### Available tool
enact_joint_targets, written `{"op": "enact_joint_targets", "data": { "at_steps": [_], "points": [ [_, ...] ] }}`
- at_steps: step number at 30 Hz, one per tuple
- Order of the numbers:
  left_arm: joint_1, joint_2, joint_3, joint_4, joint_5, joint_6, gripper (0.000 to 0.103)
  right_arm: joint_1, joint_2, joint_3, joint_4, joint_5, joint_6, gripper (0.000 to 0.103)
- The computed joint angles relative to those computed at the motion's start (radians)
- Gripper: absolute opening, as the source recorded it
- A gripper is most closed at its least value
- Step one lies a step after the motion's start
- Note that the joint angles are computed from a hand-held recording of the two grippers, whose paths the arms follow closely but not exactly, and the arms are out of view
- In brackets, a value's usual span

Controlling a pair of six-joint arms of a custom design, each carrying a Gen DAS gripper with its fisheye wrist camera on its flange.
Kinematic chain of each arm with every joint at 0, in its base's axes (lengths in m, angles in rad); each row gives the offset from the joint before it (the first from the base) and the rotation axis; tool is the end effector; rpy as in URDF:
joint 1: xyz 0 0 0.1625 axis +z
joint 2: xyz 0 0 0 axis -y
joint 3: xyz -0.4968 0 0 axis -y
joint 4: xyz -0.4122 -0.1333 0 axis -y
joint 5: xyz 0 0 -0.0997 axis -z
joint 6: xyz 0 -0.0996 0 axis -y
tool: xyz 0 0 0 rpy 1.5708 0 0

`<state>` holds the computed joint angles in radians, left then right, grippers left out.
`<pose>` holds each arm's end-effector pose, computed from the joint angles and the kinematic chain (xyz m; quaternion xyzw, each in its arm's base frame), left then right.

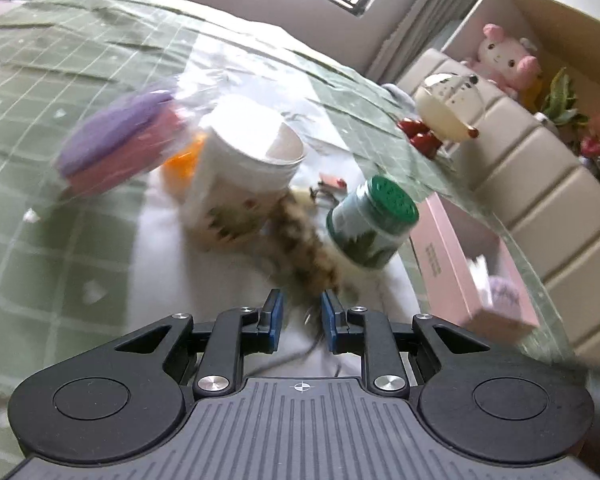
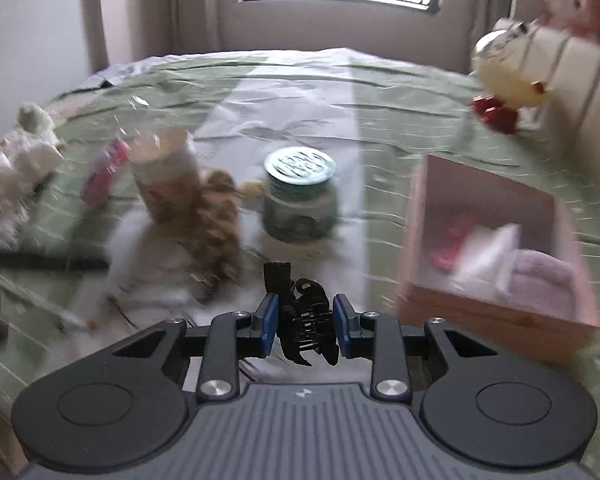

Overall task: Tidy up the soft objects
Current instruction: 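Grasp the black hair clip with the right gripper while the left gripper reaches for the furry keychain, then open the right gripper over the table while the left gripper lifts the furry keychain by its ring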

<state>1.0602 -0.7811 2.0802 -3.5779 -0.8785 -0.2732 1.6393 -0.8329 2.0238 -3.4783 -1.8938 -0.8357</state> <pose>-0.1161 -0.6101 0.1218 -0.0123 0.8901 -0.4229 0.1696 0.1442 -0.6159 0.1415 0.3531 -0.8561 0.2646 0.2692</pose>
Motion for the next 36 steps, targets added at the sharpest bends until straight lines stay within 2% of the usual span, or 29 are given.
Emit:
{"op": "enact_joint_targets", "data": {
  "at_steps": [3, 6, 9, 11, 13, 15, 17, 19, 21, 23, 27, 28, 29, 32, 36],
  "points": [
    [-0.008, 0.038, -0.054, 0.034, 0.045, -0.077, 0.023, -0.028, -0.004, 0.053, -0.074, -0.007, -0.048, 0.029],
    [-0.008, 0.060, -0.080, 0.078, 0.052, -0.079, 0.023, -0.052, 0.003, 0.079, -0.138, 0.002, -0.084, 0.029],
    [0.002, 0.082, -0.123, 0.167, 0.049, -0.057, 0.023, -0.068, -0.003, 0.077, -0.113, 0.017, -0.070, 0.030],
    [0.004, 0.106, -0.157, 0.188, 0.083, -0.049, 0.023, -0.070, 0.001, 0.070, -0.114, 0.014, -0.053, 0.034],
    [0.011, 0.119, -0.184, 0.217, 0.094, -0.077, 0.023, -0.074, -0.003, 0.077, -0.131, 0.017, -0.050, 0.038],
    [0.023, 0.122, -0.203, 0.275, 0.070, -0.119, 0.029, -0.077, -0.010, 0.092, -0.151, 0.016, -0.052, 0.039],
    [0.018, 0.130, -0.205, 0.287, 0.074, -0.072, 0.030, -0.079, -0.017, 0.106, -0.162, 0.006, -0.044, 0.039],
    [0.002, 0.130, -0.193, 0.325, 0.077, 0.058, 0.030, -0.085, -0.030, 0.122, -0.158, 0.002, -0.020, 0.039],
    [-0.021, 0.124, -0.147, 0.314, 0.081, 0.232, 0.032, -0.091, -0.043, 0.140, -0.148, 0.001, 0.008, 0.039],
    [-0.034, 0.105, -0.089, 0.278, 0.076, 0.275, 0.031, -0.095, -0.050, 0.156, -0.149, -0.004, 0.023, 0.039],
    [-0.037, 0.035, 0.042, 0.207, 0.020, 0.181, 0.029, -0.091, -0.049, 0.184, -0.185, -0.022, 0.030, 0.039],
    [-0.038, 0.016, 0.076, 0.196, -0.002, 0.162, 0.027, -0.088, -0.053, 0.190, -0.185, -0.025, 0.032, 0.039],
    [-0.041, -0.011, 0.116, 0.198, -0.033, 0.144, 0.019, -0.085, -0.055, 0.196, -0.188, -0.028, 0.035, 0.039],
    [-0.048, -0.077, 0.206, 0.221, -0.107, 0.117, 0.017, -0.072, -0.063, 0.215, -0.197, -0.036, 0.030, 0.039],
    [-0.082, -0.135, 0.300, 0.221, -0.073, 0.056, 0.016, -0.049, -0.061, 0.233, -0.210, -0.059, 0.023, 0.039]
  ]
}}
